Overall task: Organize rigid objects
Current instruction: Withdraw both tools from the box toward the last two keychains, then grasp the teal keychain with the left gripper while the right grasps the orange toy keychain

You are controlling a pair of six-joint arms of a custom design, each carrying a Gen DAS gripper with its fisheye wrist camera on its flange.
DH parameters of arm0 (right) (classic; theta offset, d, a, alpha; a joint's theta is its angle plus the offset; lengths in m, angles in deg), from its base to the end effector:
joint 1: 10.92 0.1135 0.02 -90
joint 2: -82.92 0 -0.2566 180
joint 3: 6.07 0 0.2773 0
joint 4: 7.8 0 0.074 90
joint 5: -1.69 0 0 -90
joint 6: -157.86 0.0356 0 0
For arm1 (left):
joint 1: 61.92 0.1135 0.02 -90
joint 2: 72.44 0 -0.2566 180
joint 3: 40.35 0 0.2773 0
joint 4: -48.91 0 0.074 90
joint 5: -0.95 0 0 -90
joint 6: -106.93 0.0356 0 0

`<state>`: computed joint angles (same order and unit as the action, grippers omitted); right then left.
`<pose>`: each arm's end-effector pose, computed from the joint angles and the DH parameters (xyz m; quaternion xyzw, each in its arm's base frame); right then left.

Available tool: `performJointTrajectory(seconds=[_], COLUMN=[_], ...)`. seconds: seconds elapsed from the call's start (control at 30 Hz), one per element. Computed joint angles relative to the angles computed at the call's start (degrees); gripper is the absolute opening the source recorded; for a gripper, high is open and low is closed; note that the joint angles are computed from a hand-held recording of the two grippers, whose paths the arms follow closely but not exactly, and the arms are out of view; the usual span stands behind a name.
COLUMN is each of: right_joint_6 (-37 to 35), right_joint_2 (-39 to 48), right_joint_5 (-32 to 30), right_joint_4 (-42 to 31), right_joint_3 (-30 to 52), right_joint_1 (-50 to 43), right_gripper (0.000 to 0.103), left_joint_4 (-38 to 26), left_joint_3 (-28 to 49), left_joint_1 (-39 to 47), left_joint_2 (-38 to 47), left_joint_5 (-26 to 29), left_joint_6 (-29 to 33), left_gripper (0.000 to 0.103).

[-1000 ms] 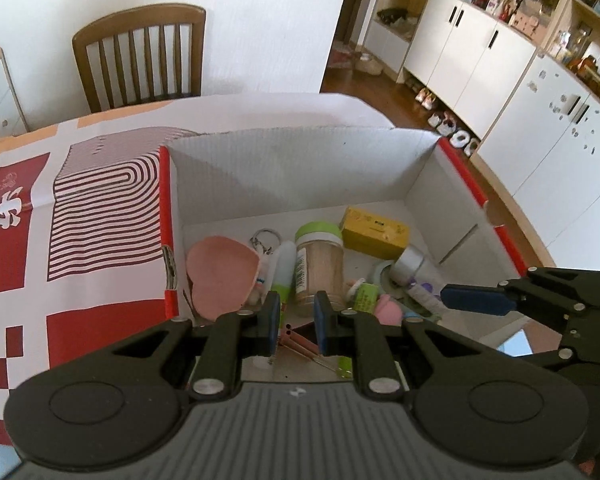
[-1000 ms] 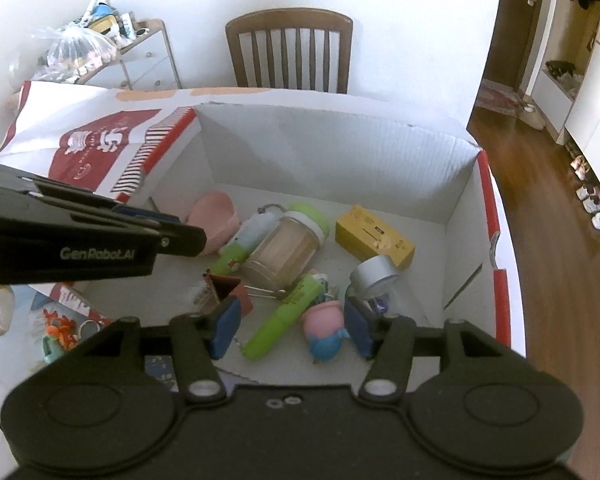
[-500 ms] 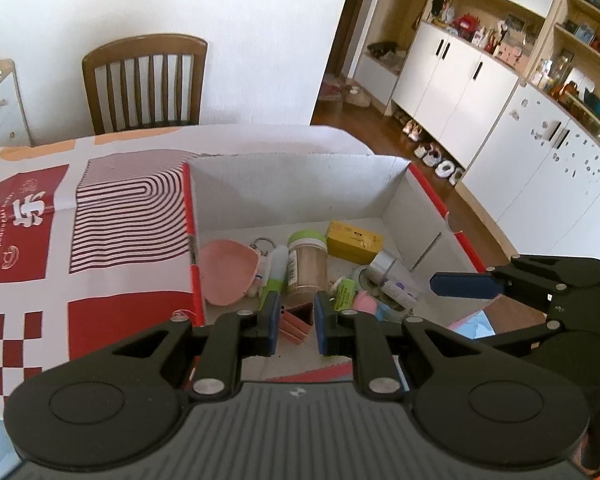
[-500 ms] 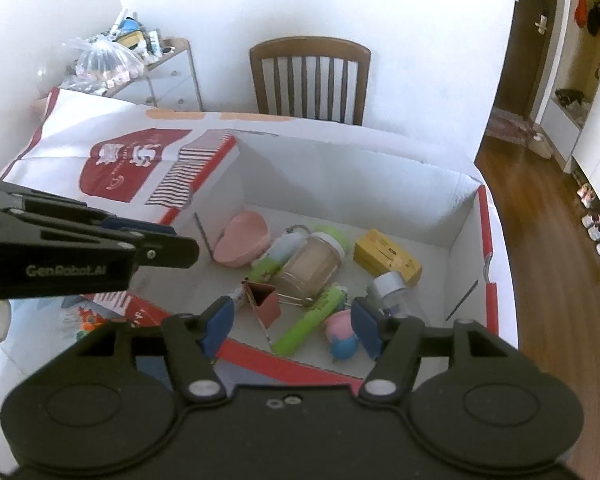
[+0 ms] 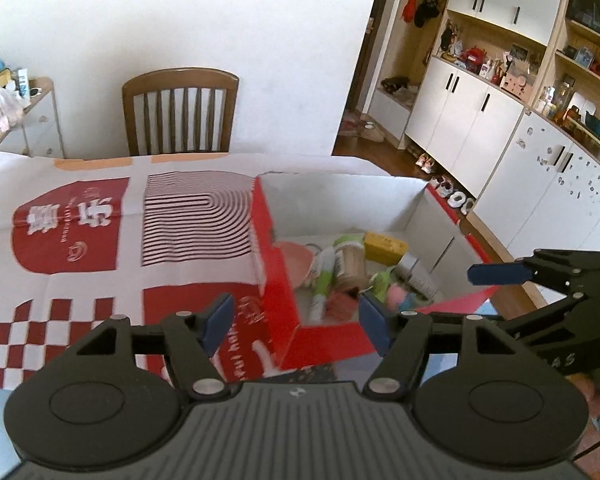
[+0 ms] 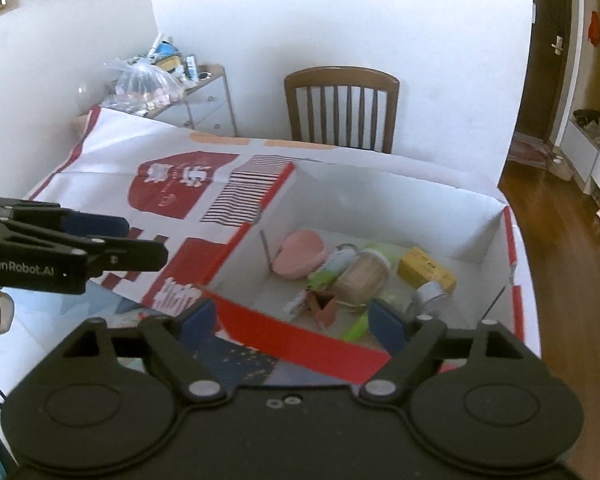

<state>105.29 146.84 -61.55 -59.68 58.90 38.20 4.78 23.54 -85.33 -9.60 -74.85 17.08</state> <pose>0.1766 0.1795 0.2670 -0.0162 0.9197 0.0648 0.3869 0.2346 -0.1111 0.2728 0.2340 0.8811 -0.1907 0.3641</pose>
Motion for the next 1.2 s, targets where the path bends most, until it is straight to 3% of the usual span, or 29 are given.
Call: performJointTrajectory(seconds=[0.1, 0.23, 0.47, 0.8, 1.2], right_joint_6=[1.84, 4.13, 7.91, 11.37, 12.00], right_joint_2=[0.86, 2.24, 8.73, 17.42, 31.58], right_joint_5=[1.52, 2.68, 3.60, 1.06, -3.20], right_joint_4=[0.75, 2.41, 4.17, 6.04, 7.34], right_joint_3=[0.01, -0.08, 2.61, 6.69, 15.83], right_joint_1=[2.85, 6.13, 9.76, 10.86, 9.66], right_gripper=[0.091, 0.099, 0.101, 0.101, 0.099], left_joint_4=[-1.02, -1.75, -0.50, 2.00, 13.39], left_joint_3=[-2.52, -6.35, -12.78, -19.97, -26.77], left_joint_1=[3.25, 8.09, 18.36, 26.00, 25.75], left_joint_2=[-2.93, -5.86, -9.20, -8.33, -2.98], left_joint_5=[1.78, 4.43, 13.53, 21.12, 18.80], left_joint_6=[2.47, 5.29, 11.54, 18.09, 21.00], left_gripper=[0.082, 0.085, 0.103, 0.103, 0.103])
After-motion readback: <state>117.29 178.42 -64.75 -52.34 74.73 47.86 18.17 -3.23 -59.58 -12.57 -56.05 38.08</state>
